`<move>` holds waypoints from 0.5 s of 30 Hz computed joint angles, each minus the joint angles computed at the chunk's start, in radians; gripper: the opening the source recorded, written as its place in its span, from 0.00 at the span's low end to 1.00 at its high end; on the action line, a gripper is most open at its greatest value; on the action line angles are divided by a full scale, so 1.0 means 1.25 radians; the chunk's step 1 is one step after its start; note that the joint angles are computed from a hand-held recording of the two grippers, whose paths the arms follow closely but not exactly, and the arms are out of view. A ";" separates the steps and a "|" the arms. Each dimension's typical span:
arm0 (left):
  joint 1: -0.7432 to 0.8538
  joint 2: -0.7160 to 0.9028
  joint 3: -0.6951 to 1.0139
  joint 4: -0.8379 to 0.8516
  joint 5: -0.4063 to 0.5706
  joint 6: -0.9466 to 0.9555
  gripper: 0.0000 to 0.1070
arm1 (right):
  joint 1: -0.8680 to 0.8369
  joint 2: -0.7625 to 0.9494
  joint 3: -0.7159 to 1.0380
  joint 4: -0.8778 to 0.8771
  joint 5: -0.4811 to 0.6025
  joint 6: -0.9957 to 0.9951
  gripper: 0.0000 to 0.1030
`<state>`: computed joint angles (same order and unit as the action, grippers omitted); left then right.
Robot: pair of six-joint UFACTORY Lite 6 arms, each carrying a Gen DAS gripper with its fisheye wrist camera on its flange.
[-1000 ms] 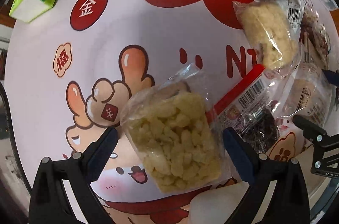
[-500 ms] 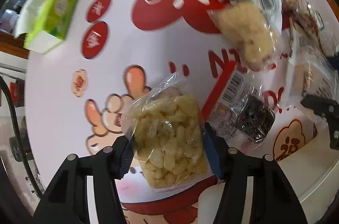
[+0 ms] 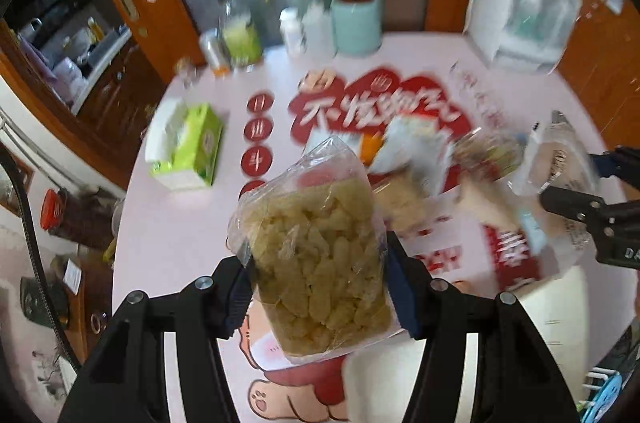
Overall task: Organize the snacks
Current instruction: 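Carry both bags over the white tray and open both tools to drop them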
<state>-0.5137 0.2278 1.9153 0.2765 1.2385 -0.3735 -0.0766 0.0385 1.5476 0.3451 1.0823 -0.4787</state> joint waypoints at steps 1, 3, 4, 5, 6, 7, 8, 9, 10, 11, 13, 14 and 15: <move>-0.030 -0.007 0.039 0.006 0.034 -0.019 0.54 | -0.012 -0.025 -0.002 0.010 0.012 0.001 0.66; -0.069 -0.044 0.065 0.012 0.076 -0.039 0.54 | -0.061 -0.095 -0.007 0.036 0.053 -0.007 0.66; -0.095 -0.064 0.072 0.019 0.089 -0.057 0.54 | -0.084 -0.126 -0.009 0.047 0.076 -0.012 0.66; -0.088 -0.103 0.046 0.012 0.096 -0.050 0.54 | -0.098 -0.165 -0.033 0.055 0.086 -0.014 0.66; -0.114 -0.122 0.053 0.015 0.115 -0.067 0.54 | -0.132 -0.206 -0.041 0.077 0.120 -0.027 0.66; -0.143 -0.151 0.050 0.022 0.134 -0.089 0.54 | -0.152 -0.227 -0.046 0.090 0.141 -0.037 0.66; -0.173 -0.181 0.014 0.033 0.129 -0.120 0.54 | -0.193 -0.266 -0.058 0.118 0.180 -0.060 0.66; -0.208 -0.216 -0.030 0.048 0.124 -0.155 0.54 | -0.229 -0.300 -0.076 0.140 0.211 -0.082 0.66; -0.261 -0.235 -0.041 0.075 0.144 -0.196 0.54 | -0.263 -0.329 -0.086 0.157 0.243 -0.101 0.66; -0.297 -0.262 -0.079 0.097 0.146 -0.229 0.54 | -0.295 -0.347 -0.088 0.171 0.273 -0.117 0.66; -0.379 -0.297 -0.140 0.150 0.159 -0.304 0.54 | -0.373 -0.406 -0.119 0.203 0.333 -0.161 0.66; -0.415 -0.320 -0.183 0.168 0.157 -0.343 0.54 | -0.417 -0.431 -0.135 0.220 0.367 -0.186 0.66; -0.443 -0.337 -0.218 0.179 0.156 -0.378 0.54 | -0.475 -0.456 -0.153 0.240 0.411 -0.218 0.66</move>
<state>-1.0680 -0.1931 1.6424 0.5001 1.4335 -0.8457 -0.6704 -0.5321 1.3560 0.6448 1.5955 -0.7514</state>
